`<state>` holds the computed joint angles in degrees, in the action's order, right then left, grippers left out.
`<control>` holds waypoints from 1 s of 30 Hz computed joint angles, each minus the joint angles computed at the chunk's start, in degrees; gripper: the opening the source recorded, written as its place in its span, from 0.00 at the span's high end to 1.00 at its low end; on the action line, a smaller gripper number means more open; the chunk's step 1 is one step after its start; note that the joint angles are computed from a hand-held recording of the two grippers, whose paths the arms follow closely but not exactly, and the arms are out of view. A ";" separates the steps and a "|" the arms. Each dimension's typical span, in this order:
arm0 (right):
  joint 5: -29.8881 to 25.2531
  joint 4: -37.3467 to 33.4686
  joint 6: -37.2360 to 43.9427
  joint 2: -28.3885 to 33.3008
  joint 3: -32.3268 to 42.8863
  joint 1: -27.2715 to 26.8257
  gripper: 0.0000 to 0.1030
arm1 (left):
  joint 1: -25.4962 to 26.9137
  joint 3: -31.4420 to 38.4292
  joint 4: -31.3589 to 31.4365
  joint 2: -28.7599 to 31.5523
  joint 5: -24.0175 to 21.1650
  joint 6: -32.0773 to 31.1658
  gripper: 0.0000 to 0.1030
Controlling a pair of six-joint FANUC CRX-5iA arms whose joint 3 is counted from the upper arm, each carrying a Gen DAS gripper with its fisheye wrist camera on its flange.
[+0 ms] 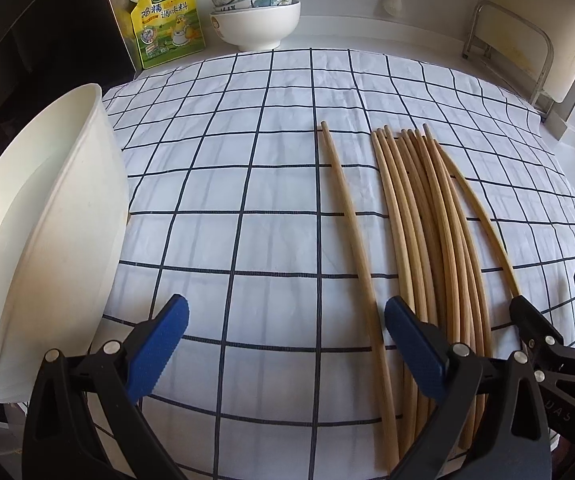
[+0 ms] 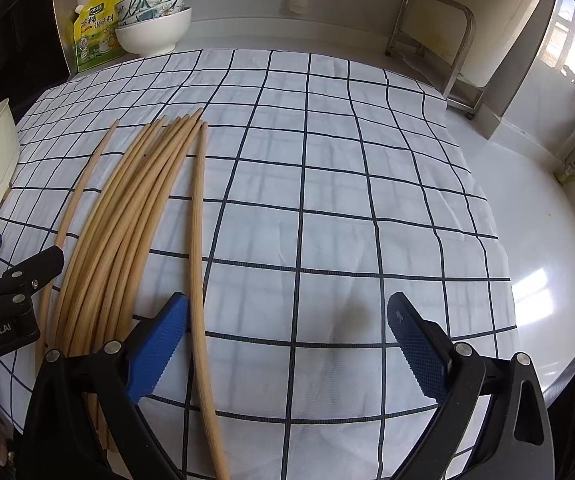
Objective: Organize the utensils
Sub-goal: 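Move both tools forward and down toward the row of wooden chopsticks, then close the left tool on one chopstick while the right tool grasps another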
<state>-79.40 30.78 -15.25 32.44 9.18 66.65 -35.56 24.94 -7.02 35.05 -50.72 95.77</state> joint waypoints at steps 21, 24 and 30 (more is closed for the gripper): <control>6.16 6.30 2.47 1.05 -0.84 0.23 0.76 | 0.04 -4.84 5.23 -1.79 6.44 -5.85 0.65; 7.10 6.31 3.35 1.24 -0.39 0.14 0.89 | 0.17 -4.91 7.11 -1.67 5.88 -8.08 0.84; 10.97 6.31 -0.72 -0.96 -3.10 0.01 0.94 | 1.39 -5.26 11.22 -1.53 4.41 -10.99 0.92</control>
